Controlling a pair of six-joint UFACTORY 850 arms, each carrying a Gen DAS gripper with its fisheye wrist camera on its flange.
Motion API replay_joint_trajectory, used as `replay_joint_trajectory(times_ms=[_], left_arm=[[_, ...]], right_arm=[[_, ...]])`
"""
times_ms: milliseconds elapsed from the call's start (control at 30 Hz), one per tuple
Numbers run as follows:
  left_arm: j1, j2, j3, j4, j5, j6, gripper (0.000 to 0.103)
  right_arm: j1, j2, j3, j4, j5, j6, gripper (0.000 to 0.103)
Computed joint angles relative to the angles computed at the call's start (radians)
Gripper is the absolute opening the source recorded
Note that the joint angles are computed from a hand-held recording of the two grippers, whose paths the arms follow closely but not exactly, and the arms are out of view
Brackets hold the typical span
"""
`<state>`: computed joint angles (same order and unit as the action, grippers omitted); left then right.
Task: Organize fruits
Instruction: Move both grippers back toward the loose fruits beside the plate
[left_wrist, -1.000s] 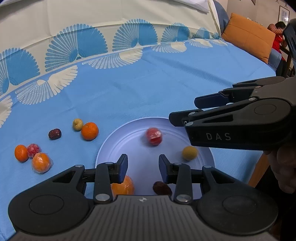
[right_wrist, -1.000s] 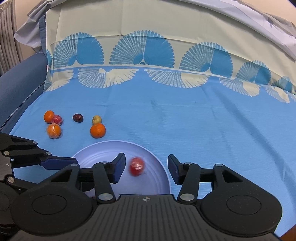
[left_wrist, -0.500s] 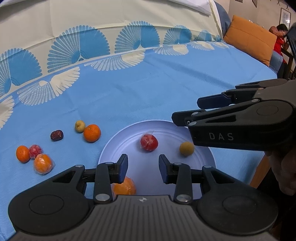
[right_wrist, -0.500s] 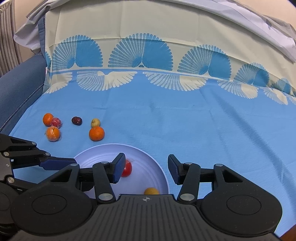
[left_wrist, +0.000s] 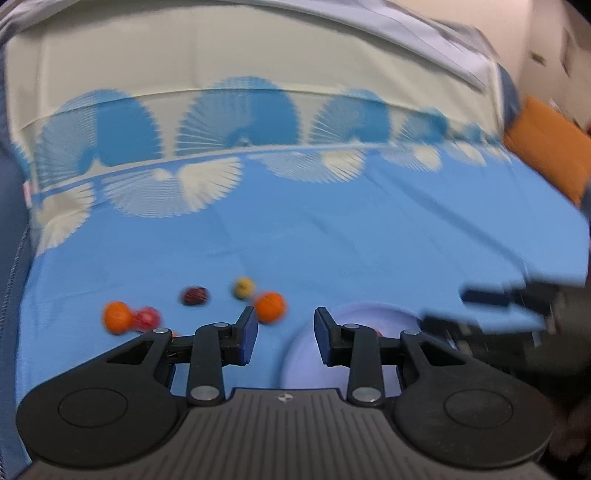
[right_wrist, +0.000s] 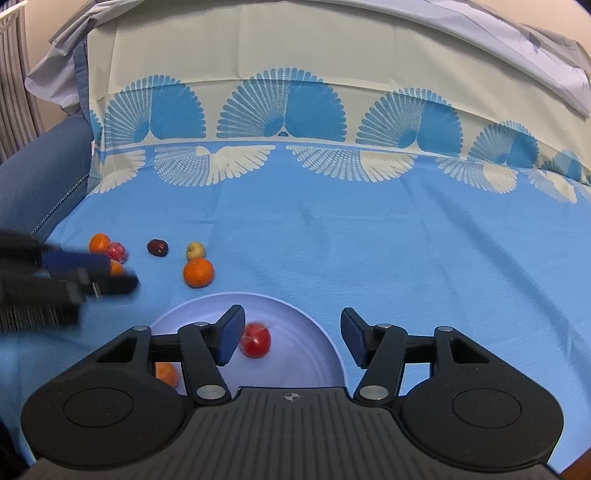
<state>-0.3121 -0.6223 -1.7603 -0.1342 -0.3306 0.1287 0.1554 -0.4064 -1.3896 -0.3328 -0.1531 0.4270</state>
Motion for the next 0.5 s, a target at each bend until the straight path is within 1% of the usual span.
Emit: replay_joint_trajectory(times_ms=[33,100,133,233,267,300,333,367,433,500], left_arm=[[0.01,-0.017,-0.037,0.057,-0.013,-0.052,0.038],[0.021,-0.054,-0.103,0.256,-0.036,-0.222,0.041],[0.027,-0.07,-0.124,0.315,-0.042,-0.274,0.043],[0.053,-0.095,-0.122,0.446,-0.024,-0.438,0.057],[0.06,-0.114,-0.139,0.445,-0.064,-0.447,0.06],[0.064,-0.15,-0.195,0.43,-0.145,-0.435,0.06],[0.064,-0.175,-0.234,0.449,-0.197,-0.465,0.061],[0.067,-0.185,-0.251,0.443,-0.207,-0.477,0.068],[0.076,-0.201,-0.28,0.37,-0.214,-0.438,0.077],[0.085,-0.234,-0.331,0.286,-0.265,-0.4,0.077]], right_arm=[[0.002,-0.001,-0.002,0.012,0.002,-0.011,0.061],[0.008,-0.003,-0.006,0.024,0.004,-0.023,0.062],[0.011,-0.004,-0.008,0.031,0.004,-0.029,0.062],[0.016,-0.011,-0.019,0.078,-0.002,-0.074,0.063],[0.017,-0.014,-0.023,0.085,-0.004,-0.082,0.063],[0.019,-0.016,-0.026,0.091,-0.006,-0.088,0.063],[0.02,-0.018,-0.028,0.096,-0.007,-0.091,0.063],[0.021,-0.019,-0.03,0.11,-0.007,-0.102,0.063],[0.021,-0.025,-0.039,0.177,-0.009,-0.164,0.063],[0.022,-0.03,-0.049,0.255,-0.009,-0.236,0.063]])
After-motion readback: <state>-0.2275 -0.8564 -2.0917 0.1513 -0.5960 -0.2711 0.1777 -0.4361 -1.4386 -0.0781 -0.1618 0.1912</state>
